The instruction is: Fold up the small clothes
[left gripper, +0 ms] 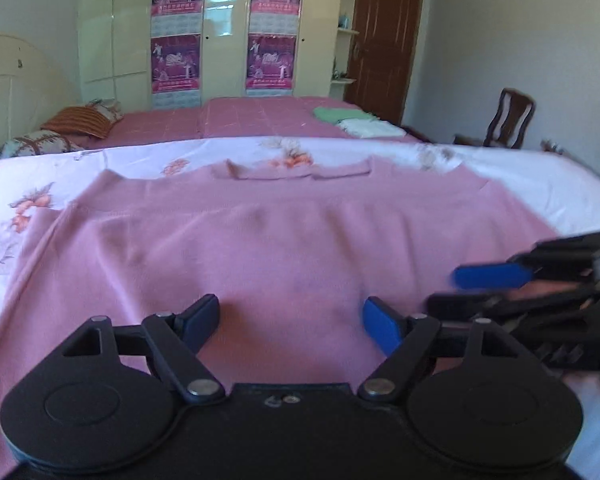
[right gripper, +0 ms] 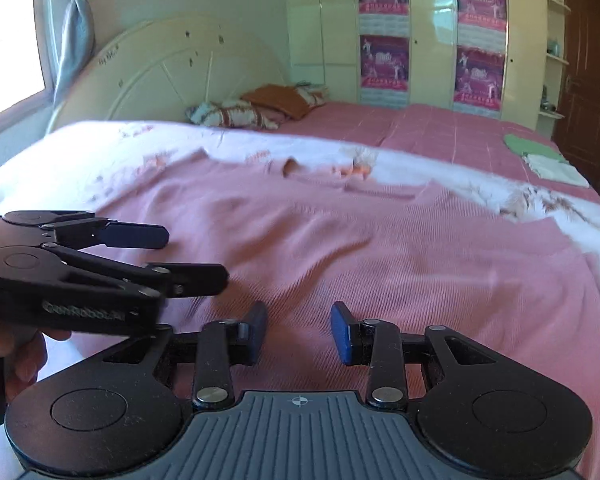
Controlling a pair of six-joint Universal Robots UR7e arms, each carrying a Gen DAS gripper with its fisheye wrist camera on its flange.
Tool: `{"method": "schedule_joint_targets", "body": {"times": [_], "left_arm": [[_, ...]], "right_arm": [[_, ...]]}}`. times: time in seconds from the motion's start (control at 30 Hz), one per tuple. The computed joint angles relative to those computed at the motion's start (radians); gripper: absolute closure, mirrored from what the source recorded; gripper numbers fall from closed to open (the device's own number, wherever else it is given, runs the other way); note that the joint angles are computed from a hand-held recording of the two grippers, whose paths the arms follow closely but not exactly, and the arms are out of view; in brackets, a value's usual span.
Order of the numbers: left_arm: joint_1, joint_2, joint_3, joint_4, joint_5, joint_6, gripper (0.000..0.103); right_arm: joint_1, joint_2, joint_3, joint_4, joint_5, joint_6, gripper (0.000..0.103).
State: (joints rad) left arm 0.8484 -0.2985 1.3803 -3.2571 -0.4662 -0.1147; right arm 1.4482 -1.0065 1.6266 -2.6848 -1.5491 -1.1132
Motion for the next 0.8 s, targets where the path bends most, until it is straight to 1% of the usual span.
{"method": "schedule_joint_targets", "body": {"times": [0.07,0.1,0.17,0.2,0.23,0.27,0.3,0.33,0.37,0.43,0.47,0.53,0.6,0.67,0.7,0.73,0.77,0.8], "left_arm": [[0.002,-0.040,0.069,-0.017,0.023,-0.033,0.022],[0.000,-0.068,0.119,-0.037,0.023,-0.052,0.022],[-0.010,-0.114,0.201,0.021,0.100,-0.123,0.022],[-0.014,-0.140,0.248,0.016,0.104,-0.149,0.022],[-0.021,-0.166,0.286,0.017,0.106,-0.193,0.022],[-0.031,-0.183,0.306,0.031,0.115,-0.234,0.024],[-0.044,-0.184,0.312,0.035,0.135,-0.251,0.024],[-0.056,-0.174,0.304,0.026,0.149,-0.247,0.024],[-0.066,-0.156,0.285,0.003,0.148,-0.227,0.024],[-0.078,-0.103,0.218,-0.039,0.122,-0.178,0.024],[-0.083,-0.067,0.170,-0.034,0.110,-0.168,0.024],[-0.085,-0.019,0.101,0.002,0.072,-0.174,0.024],[-0.084,0.010,0.060,0.055,0.063,-0.207,0.024],[-0.080,-0.004,0.071,0.164,0.087,-0.296,0.024],[-0.083,-0.021,0.108,0.167,0.101,-0.322,0.023],[-0.083,-0.045,0.150,0.178,0.121,-0.352,0.023],[-0.083,-0.074,0.192,0.215,0.141,-0.405,0.022],[-0.084,-0.110,0.249,0.218,0.151,-0.438,0.022]], "right_arm": [[-0.014,0.005,0.000,-0.041,-0.007,0.001,0.069],[-0.015,0.008,-0.007,-0.074,-0.033,0.009,0.069],[-0.036,-0.007,-0.030,-0.070,-0.044,0.060,0.068],[-0.040,-0.006,-0.040,-0.096,-0.087,0.066,0.068],[-0.050,-0.011,-0.054,-0.093,-0.098,0.070,0.068],[-0.057,-0.018,-0.071,-0.075,-0.119,0.098,0.068],[-0.068,-0.036,-0.083,-0.033,-0.101,0.123,0.068],[-0.078,-0.060,-0.071,-0.031,-0.073,0.126,0.068],[-0.085,-0.085,-0.044,-0.059,-0.049,0.112,0.068],[-0.087,-0.122,0.001,-0.064,-0.018,0.119,0.068],[-0.085,-0.135,0.024,-0.063,-0.001,0.129,0.068],[-0.075,-0.152,0.085,-0.093,0.006,0.129,0.068],[-0.063,-0.158,0.134,-0.106,-0.011,0.121,0.068],[-0.057,-0.158,0.175,-0.160,-0.044,0.083,0.068],[-0.063,-0.153,0.194,-0.213,-0.082,0.059,0.068],[-0.078,-0.155,0.198,-0.235,-0.085,0.050,0.068],[-0.095,-0.167,0.197,-0.240,-0.074,0.049,0.069],[-0.111,-0.173,0.192,-0.260,-0.083,0.044,0.069]]}}
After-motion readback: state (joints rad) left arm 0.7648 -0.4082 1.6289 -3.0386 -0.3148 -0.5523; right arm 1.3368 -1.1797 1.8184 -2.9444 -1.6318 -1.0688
